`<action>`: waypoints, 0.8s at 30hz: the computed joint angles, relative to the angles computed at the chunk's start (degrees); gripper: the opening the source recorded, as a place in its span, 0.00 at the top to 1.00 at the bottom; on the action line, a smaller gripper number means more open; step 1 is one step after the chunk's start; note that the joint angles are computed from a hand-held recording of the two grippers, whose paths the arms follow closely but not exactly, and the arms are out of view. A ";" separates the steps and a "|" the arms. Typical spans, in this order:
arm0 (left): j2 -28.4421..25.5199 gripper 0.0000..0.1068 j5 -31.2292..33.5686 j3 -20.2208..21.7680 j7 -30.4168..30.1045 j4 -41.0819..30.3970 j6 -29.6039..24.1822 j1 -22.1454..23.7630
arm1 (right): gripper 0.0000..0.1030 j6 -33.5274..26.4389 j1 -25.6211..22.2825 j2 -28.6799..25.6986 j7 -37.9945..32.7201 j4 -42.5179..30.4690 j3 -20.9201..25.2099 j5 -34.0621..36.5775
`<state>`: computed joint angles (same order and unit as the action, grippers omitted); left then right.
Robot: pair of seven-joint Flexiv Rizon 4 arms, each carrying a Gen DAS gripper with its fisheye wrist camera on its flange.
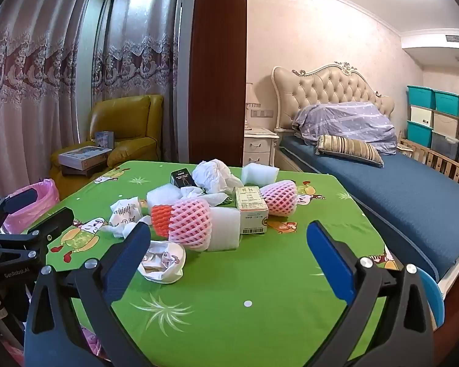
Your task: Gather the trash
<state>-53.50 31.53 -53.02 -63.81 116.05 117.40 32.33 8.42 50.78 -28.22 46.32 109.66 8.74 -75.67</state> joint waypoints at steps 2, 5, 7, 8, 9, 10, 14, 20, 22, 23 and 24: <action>0.09 0.09 -0.15 0.11 -0.20 0.03 0.14 -0.11 | 0.04 -0.07 0.02 -0.03 -0.02 -0.02 0.00 0.00; -0.03 0.09 -0.17 -0.24 -0.76 0.07 -0.26 0.14 | 0.04 -0.30 0.09 -0.06 0.05 -0.06 -0.03 -0.01; 0.11 0.09 -0.22 -0.16 -0.71 0.17 -0.10 0.04 | 0.04 -0.35 0.07 -0.10 0.05 -0.10 -0.03 0.06; 0.24 0.09 -0.24 -0.05 -0.73 0.24 0.10 -0.07 | 0.04 -0.18 0.05 -0.12 0.06 -0.07 0.00 -0.01; 0.36 0.09 -0.22 0.04 -0.79 0.32 0.25 -0.16 | 0.04 -0.17 0.05 -0.12 0.06 -0.07 0.00 -0.01; -0.25 0.09 -0.17 -0.60 -1.00 0.04 -0.71 0.43 | 0.04 -0.18 0.05 -0.10 0.13 -0.06 0.00 0.02; -0.38 0.09 -0.55 -0.70 -0.60 0.18 -0.67 0.48 | 0.04 -0.13 0.05 -0.09 0.10 -0.02 0.00 -0.05; -1.36 0.09 -0.47 -0.24 -0.11 -0.19 -0.35 -0.12 | 0.04 -0.22 0.09 -0.07 0.16 0.01 0.00 -0.04; -1.35 0.09 -0.55 -0.13 -0.08 -0.21 -0.33 -0.22 | 0.04 -0.12 0.04 -0.05 0.23 0.07 0.01 -0.08; -1.14 0.09 -0.47 -0.22 -0.16 0.18 -0.19 0.05 | 0.04 -0.08 0.03 -0.04 0.30 0.10 0.01 -0.13; -1.05 0.09 -0.39 -0.10 -0.18 0.42 0.01 0.06 | 0.04 -0.11 0.04 -0.04 0.37 0.13 0.00 -0.20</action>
<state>-54.54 31.14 -53.13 -63.99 116.48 117.40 32.40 8.31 50.82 -28.26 46.69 109.79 8.73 -75.87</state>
